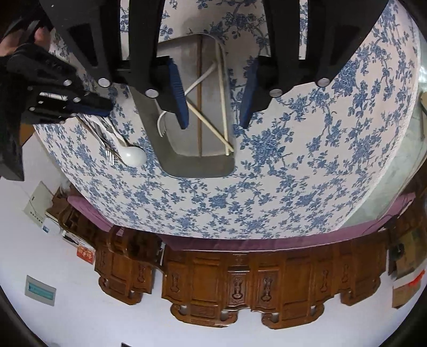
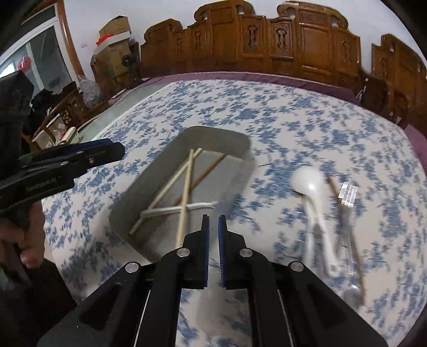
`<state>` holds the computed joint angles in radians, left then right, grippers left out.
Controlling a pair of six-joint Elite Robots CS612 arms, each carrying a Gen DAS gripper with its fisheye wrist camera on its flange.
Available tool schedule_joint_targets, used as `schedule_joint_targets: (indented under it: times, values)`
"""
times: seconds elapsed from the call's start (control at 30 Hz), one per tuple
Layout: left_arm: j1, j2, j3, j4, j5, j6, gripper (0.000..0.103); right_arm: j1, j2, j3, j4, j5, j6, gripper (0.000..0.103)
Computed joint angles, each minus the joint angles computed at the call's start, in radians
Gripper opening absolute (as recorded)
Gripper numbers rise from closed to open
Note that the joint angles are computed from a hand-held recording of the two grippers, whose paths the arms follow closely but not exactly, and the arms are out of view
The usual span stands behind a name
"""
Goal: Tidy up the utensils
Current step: 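Move the right tool to the utensil pile and grasp a metal spoon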
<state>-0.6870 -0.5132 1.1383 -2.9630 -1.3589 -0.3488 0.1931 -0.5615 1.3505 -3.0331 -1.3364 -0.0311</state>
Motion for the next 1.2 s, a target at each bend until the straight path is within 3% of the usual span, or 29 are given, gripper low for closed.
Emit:
schedule_joint_targets:
  times: [0.2, 0.23, 0.3, 0.4, 0.57, 0.9, 1.2]
  values:
    - [-0.014, 0.0, 0.002, -0.017, -0.014, 0.037, 0.044, -0.029, -0.042, 0.089, -0.056, -0.017, 0.0, 0.009]
    - [-0.015, 0.0, 0.002, -0.018, -0.016, 0.04, 0.046, -0.032, -0.046, 0.099, -0.063, -0.019, 0.001, 0.009]
    - [-0.02, 0.001, 0.004, -0.029, -0.017, 0.049, 0.062, -0.039, -0.055, 0.122, -0.077, -0.032, -0.005, 0.009]
    - [-0.028, 0.005, 0.001, -0.039, -0.024, 0.058, 0.073, -0.045, -0.062, 0.146, -0.084, -0.062, -0.019, 0.009]
    - [-0.047, 0.015, -0.01, -0.028, -0.033, 0.081, 0.083, -0.057, -0.062, 0.169, -0.076, -0.095, -0.034, 0.015]
    - [-0.078, 0.033, -0.03, -0.016, -0.068, 0.126, 0.087, -0.075, -0.038, 0.154, -0.012, -0.129, -0.048, 0.022]
    - [-0.085, 0.042, -0.042, 0.0, -0.082, 0.132, 0.087, -0.072, -0.008, 0.083, 0.124, -0.135, -0.079, 0.022]
